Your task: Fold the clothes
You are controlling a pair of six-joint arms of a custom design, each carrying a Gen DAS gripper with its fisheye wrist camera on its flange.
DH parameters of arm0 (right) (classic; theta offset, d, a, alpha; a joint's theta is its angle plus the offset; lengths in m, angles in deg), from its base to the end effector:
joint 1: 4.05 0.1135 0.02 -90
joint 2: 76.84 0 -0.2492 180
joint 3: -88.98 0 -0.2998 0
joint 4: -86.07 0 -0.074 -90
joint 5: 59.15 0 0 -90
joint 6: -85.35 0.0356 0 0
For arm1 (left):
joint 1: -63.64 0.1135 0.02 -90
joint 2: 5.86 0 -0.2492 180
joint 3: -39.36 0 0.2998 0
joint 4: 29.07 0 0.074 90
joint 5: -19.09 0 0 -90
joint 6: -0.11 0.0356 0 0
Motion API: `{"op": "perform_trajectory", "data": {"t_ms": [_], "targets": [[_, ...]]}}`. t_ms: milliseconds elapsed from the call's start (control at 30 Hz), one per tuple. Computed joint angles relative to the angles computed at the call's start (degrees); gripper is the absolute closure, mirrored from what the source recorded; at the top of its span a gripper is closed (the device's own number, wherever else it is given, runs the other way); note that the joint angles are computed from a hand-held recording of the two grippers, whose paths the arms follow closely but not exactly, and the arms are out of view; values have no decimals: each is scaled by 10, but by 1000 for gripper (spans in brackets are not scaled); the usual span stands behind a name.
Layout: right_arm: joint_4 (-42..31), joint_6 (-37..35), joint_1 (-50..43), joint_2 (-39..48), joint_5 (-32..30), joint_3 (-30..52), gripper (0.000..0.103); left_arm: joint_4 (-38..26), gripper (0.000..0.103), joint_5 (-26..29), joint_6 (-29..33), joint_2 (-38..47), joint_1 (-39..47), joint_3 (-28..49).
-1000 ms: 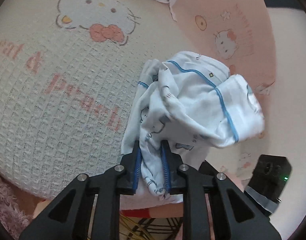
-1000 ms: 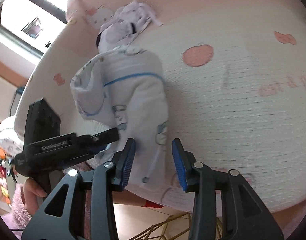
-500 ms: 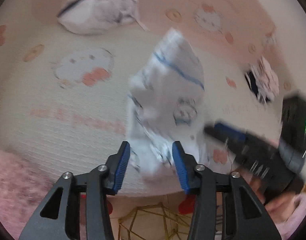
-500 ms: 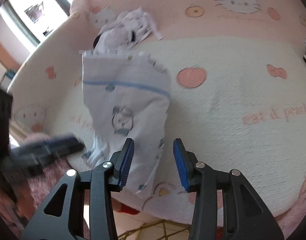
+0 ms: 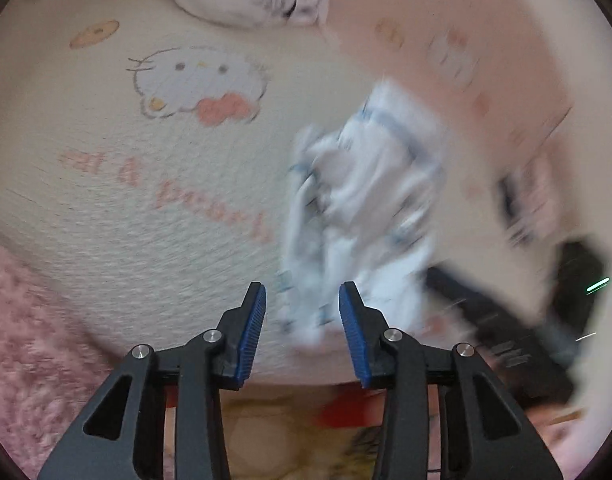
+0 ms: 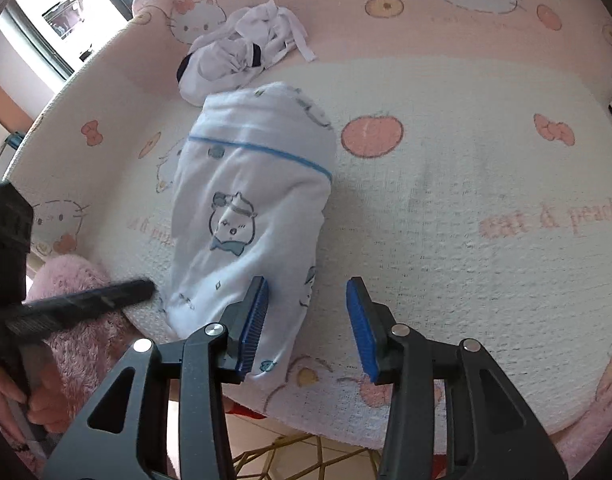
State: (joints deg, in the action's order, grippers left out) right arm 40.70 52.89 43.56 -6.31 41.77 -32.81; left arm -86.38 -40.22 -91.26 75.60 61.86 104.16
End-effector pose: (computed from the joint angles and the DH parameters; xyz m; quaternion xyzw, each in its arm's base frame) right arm 0.1992 0.2082 0.1924 0.1091 0.9503 0.1644 0.2409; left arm 0.2984 -0.0275 0.1734 0.0403 0.9548 -0.2656 0.1272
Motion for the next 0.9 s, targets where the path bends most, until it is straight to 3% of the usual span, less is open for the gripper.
{"op": "perform_trajectory", "data": {"t_ms": [133,300,400,467,700,833,900], "targets": [[18,6,-3,7,-24,-12,61,3,63,50,4,19,6,-5],[26,13,-3,0,-31,-22,61,14,66,40,29,48,-26,-9],[17,8,5,6,-20,-13,61,31,85,8,11,50,-71,-8],[1,10,16,4,-4,-2,61,41,90,4,11,35,-75,-17],[-1,-6,49,5,78,22,61,25,91,-24,21,-42,-53,-43],[-7,-14,41,57,42,47,61,-3,91,-75,17,11,-61,-28],[-20,-22,31,98,17,68,57,-6,86,-73,8,31,-56,-20]]}}
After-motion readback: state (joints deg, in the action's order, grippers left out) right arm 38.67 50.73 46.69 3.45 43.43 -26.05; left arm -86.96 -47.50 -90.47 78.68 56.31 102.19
